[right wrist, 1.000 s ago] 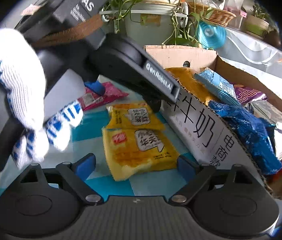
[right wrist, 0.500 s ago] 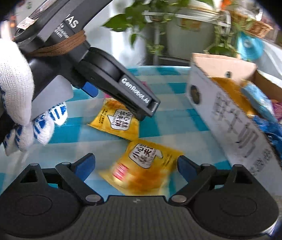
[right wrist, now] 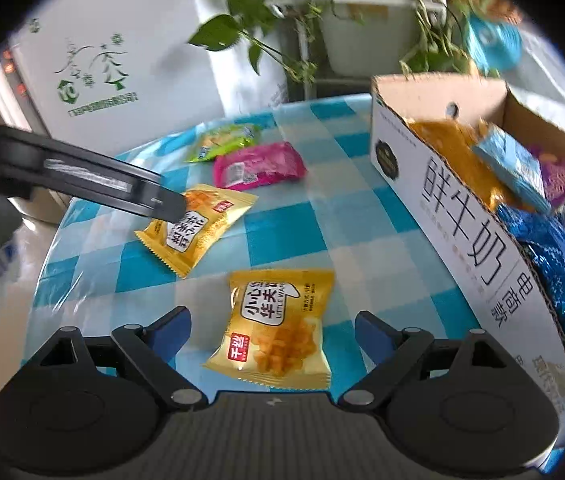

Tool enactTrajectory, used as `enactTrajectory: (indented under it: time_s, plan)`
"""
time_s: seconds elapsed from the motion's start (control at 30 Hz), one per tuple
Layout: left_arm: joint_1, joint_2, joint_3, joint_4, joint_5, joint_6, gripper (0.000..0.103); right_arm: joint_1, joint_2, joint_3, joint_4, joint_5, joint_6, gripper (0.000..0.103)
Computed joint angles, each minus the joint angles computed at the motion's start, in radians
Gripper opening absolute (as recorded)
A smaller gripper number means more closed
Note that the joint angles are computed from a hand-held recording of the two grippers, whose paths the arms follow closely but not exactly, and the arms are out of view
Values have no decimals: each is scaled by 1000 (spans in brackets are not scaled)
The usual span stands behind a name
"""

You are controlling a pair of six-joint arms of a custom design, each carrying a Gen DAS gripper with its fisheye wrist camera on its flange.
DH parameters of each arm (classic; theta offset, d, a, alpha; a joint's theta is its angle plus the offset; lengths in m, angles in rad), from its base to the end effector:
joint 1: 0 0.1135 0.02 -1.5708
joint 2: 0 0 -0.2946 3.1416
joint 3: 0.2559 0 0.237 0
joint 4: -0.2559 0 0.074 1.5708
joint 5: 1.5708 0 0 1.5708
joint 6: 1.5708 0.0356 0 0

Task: Organize snacks
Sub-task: 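Grasp the yellow waffle biscuit pack with the left gripper while the right grasps another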

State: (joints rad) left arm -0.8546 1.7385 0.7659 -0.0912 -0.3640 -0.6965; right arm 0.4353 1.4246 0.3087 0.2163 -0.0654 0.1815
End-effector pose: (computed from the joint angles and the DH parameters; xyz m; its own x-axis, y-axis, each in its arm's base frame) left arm 0.2065 -0.2179 0.1545 -0.8197 0.0286 -0.5721 0.0855 0.9937 -0.0728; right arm 0.1802 0.0864 0.1396 -0.7810 -0.1645 -0.6025 -0.3219 0.9327 0.1626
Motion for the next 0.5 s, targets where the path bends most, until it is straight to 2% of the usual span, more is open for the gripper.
enactTrajectory:
  time_s: [0.1,0.27,0.43,0.5]
  plan:
    - [14,0,5,-11,11,4,96,-19,22,88,-150,-20,14,93]
    - [33,45,39,-31,24,17,96,-29,84,198,-324,-37,-11,93]
    - [32,97,84,-39,30,53,96,-1,147,250,-351,7,-82,93]
    - [31,120,104,-44,32,62,96,4,157,249,-335,33,-69,92]
